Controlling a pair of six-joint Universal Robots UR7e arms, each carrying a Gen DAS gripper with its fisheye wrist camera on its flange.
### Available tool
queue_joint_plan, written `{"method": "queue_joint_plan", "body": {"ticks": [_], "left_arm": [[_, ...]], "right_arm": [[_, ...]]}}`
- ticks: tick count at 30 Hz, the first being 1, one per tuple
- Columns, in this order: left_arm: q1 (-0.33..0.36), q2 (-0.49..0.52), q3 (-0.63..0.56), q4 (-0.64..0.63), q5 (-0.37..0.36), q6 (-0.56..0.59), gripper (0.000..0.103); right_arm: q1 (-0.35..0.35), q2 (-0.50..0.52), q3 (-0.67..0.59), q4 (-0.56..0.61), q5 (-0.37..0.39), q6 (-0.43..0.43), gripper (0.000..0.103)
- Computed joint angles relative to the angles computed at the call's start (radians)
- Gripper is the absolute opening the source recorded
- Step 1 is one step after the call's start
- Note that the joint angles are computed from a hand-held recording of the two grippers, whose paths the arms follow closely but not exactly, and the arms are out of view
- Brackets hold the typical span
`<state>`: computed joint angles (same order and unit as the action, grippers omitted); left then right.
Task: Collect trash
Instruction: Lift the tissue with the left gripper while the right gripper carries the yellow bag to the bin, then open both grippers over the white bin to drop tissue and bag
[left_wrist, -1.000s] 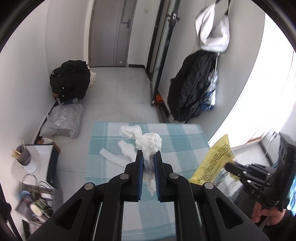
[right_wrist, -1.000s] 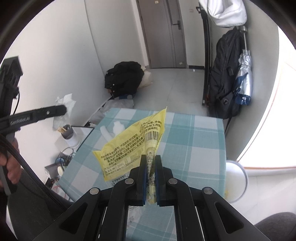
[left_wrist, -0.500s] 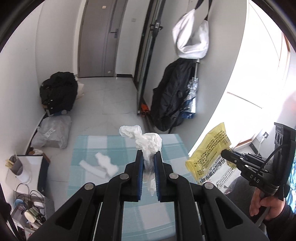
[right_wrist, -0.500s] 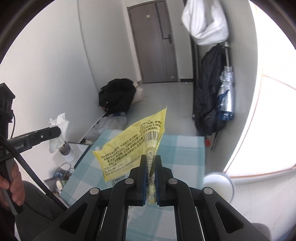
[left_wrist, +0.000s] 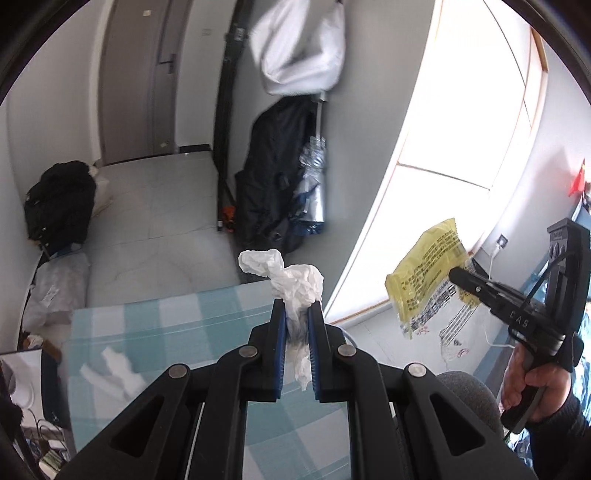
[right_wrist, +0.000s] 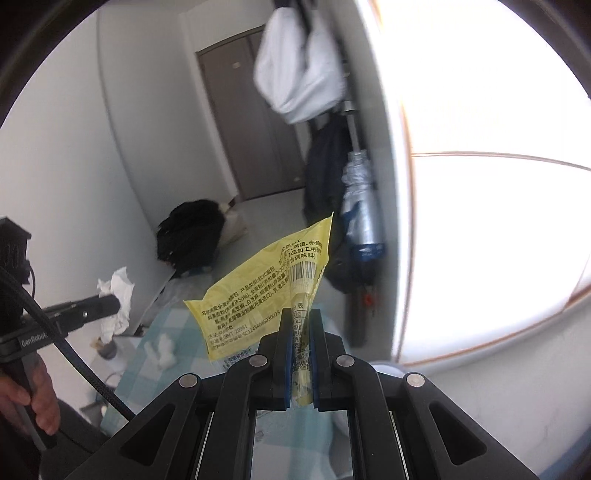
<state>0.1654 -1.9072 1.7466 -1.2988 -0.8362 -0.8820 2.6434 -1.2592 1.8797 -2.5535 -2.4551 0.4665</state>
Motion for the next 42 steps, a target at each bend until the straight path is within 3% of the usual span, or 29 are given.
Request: {"method": "queue_joint_plan", "body": {"ticks": [9,14,19,26,32,42], "left_arm": [[0.139,0.130,0.082,-0.271,-0.160,0.220,0.007],[0.218,0.217,0.126,-0.366,-0.266,0.293,0.007],[0.295,0.305,0.155,-0.400,-0.364,0.343,0.007],[0.383,0.404,0.162,-0.395,-0.461,0.363,0.007],[0.424,0.474,0.147,-0.331,-0.478,0.353,0.007],[0.467,0.587,0.093,-0.199,-0.470,0.269,0.008]], "right_arm": [[-0.109,-0.178,0.141,0.043,-0.058,0.058,0.006],[-0.187,-0.254,0.229,0.043,-0.034,0.085,0.006],[-0.276,-0.302,0.327,-0.015,0.013,0.056,0.006],[-0.413,-0.311,0.425,-0.079,0.102,0.049,0.006],[-0.526,-0.278,0.477,-0.149,0.192,0.022,0.006],[-0.643,-0.180,0.480,-0.175,0.294,-0.028,0.007]]}}
